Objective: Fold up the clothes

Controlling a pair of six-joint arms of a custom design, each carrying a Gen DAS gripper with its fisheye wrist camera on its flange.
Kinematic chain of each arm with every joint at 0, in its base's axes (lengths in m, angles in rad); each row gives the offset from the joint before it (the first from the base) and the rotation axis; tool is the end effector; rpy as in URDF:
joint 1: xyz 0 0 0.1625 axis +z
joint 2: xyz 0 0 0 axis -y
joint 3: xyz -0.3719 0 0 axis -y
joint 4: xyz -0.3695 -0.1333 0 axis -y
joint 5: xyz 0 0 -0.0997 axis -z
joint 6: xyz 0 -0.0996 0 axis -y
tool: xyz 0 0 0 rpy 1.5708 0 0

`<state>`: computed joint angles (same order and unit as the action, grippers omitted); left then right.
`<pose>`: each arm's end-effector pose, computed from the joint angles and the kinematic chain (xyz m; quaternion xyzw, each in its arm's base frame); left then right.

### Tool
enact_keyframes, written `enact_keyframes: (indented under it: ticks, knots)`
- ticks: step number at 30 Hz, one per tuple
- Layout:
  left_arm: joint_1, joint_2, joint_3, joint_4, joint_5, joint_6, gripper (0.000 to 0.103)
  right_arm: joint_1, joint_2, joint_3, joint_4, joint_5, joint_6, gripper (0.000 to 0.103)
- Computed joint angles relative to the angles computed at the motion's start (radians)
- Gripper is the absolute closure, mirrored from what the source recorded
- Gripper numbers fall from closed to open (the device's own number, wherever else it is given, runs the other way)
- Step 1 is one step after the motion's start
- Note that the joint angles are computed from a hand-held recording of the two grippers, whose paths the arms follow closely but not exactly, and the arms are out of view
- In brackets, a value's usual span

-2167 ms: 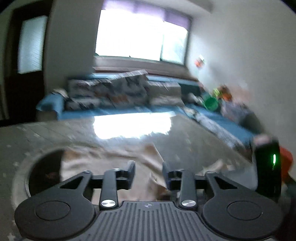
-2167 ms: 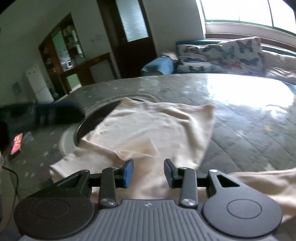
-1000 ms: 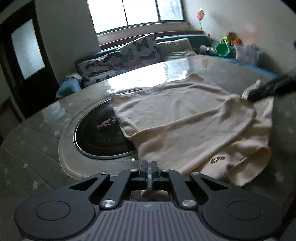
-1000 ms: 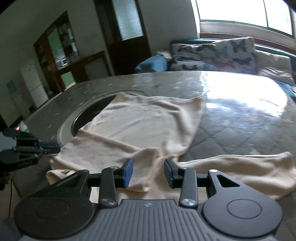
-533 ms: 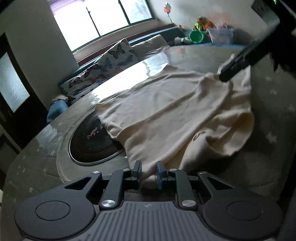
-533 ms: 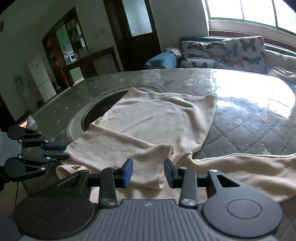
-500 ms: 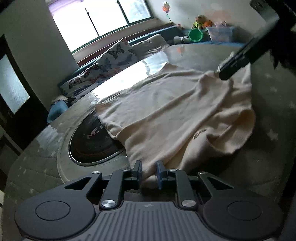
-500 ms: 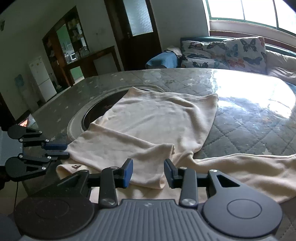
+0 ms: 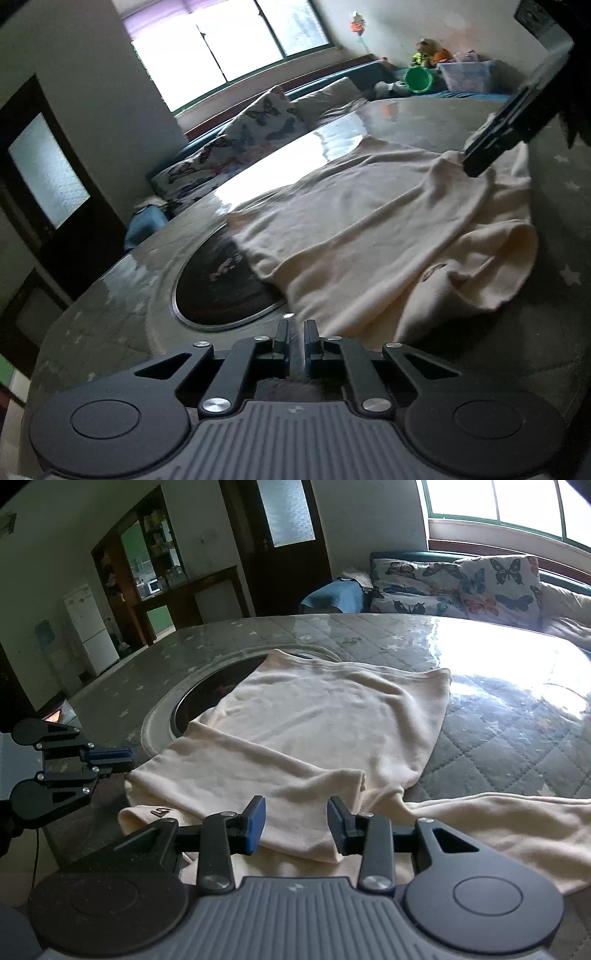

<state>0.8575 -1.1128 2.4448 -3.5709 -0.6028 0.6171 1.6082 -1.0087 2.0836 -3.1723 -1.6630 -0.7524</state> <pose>-0.0760 -0.4170 0.1545 0.3961 0.7521 -0.3110 0.4251 0.1431 -0.5051 0.1166 0.3600 -0.8949 0.2280 0.1327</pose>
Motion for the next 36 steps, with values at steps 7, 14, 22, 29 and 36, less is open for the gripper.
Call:
enact_keyframes:
  ticks: [7,14,22,29,36]
  knots:
    - [0.004,-0.058,0.012,0.076,-0.012,-0.031,0.090,0.002,0.002,-0.004,0.011,-0.001,-0.001,0.066]
    - [0.033,-0.015,-0.100,0.112,-0.092,-0.102,0.083,-0.002,0.019,-0.012,-0.008,0.002,0.001,0.066]
    - [0.109,0.119,-0.275,0.166,-0.182,-0.175,0.087,-0.005,0.027,0.004,-0.030,-0.006,-0.012,0.066]
    - [0.141,0.125,-0.296,0.185,-0.126,-0.210,0.089,-0.021,0.016,0.014,-0.019,0.001,-0.009,0.066]
    - [0.154,0.109,-0.278,0.153,-0.117,-0.219,0.088,-0.011,0.038,0.003,-0.016,-0.009,-0.024,0.066]
